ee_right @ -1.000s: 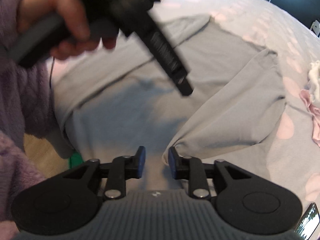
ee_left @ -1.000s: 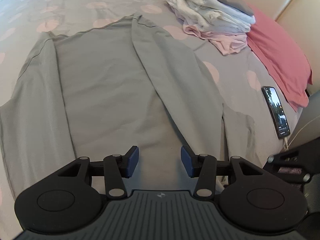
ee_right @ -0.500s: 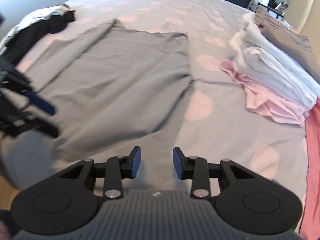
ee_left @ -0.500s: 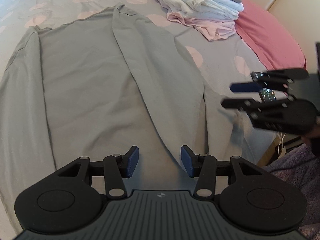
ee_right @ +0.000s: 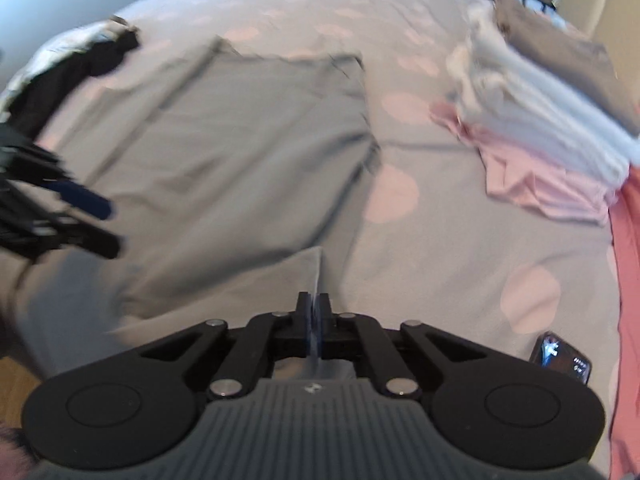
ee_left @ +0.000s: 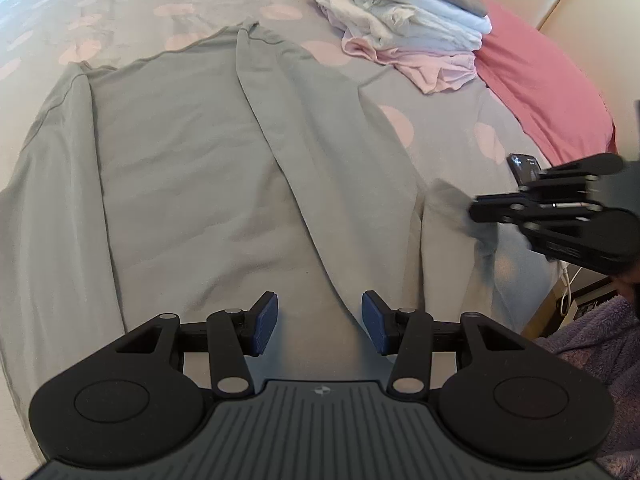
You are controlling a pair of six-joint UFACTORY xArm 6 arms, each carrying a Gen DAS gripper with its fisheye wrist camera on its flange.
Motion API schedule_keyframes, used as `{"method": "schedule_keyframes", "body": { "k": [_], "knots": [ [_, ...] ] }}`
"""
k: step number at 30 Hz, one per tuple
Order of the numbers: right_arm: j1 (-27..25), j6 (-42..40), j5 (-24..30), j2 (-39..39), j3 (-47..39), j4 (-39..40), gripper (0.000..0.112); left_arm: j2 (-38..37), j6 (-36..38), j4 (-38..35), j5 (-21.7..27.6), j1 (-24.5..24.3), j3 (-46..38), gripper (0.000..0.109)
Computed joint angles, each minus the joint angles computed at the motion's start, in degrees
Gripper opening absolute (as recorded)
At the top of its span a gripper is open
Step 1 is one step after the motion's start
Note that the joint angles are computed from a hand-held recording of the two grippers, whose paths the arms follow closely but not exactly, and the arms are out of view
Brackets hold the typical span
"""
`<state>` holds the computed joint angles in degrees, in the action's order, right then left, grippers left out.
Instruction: Fold clothes
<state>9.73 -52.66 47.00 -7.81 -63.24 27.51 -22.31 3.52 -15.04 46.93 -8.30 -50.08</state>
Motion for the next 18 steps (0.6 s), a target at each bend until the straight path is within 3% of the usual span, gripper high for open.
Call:
{"method": "schedule_keyframes", "body": {
  "k": [7,13,18],
  "knots": [
    [-1.49,-12.05,19.21,-9.16,1.02,7.61,0.003,-2.35,-1.59,1.4,-0.38,0.41,1.03,0.044],
    [1.03,-17.96,31.33,-14.67,4.51,3.07,0.003,-4.76,-2.14,1.52,-0.32,0.55,2.34,0.044],
    [4.31,-19.9,36.6,-16.64,7.73,-2.08,0.004,-6.29,-2.12,0.99,-0.23,0.46,3.47,0.044]
  ]
}}
